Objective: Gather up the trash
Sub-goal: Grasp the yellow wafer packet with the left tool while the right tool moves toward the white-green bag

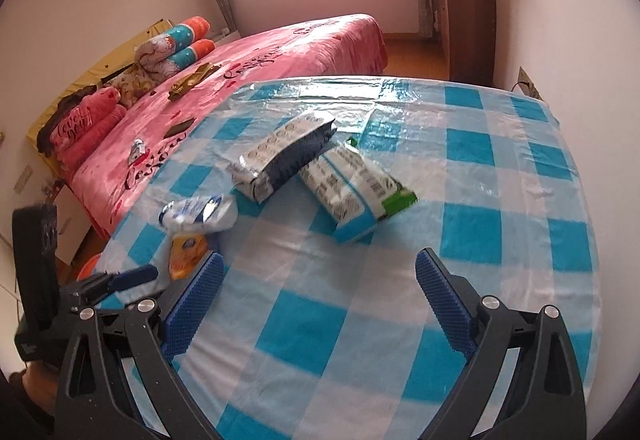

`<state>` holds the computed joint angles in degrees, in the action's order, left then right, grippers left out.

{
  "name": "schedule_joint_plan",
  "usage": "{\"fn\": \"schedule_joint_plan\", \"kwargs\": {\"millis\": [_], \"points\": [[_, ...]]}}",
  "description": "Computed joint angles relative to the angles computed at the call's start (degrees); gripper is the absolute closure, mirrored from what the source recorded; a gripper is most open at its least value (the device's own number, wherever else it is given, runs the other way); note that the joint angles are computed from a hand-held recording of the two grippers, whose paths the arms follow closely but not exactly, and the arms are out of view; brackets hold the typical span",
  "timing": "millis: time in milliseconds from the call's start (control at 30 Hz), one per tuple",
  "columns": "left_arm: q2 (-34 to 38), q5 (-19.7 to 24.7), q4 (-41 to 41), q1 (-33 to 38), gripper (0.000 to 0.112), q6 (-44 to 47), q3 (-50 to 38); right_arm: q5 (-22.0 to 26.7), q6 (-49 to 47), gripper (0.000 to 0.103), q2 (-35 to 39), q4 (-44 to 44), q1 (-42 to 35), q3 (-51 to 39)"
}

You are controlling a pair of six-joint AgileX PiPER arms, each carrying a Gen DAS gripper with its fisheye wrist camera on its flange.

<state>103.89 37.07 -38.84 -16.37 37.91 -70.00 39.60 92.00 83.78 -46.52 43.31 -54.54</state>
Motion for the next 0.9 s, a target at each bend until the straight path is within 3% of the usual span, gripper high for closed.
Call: {"fn": "schedule_joint_plan", "kwargs": {"millis": [300,433,633,900], "points": [[2.2,-3.1,8.6,-4.1,0.026,-10.2,-3.5,-5.1,-13.9,0.008,6.7,5.1,-9.1,-5.2],[2.3,-6.6,14.3,-6.4,0.026,-15.1,-3.2,-6.0,-20.0,0.008,10.4,8.3,-12.1,-7.6],[2.5,-11.3,27.9,-9.9,0.042,-25.4,-2.7,-7.8,-23.6,0.008,13.3,10.6,-14.6,-9.1],[1.8,-12.4,22.8,-8.4,0.056,-18.3,-1.3,-8.7,-27.9,0.008,16.2,13.3,-16.1,-11.5]]}}
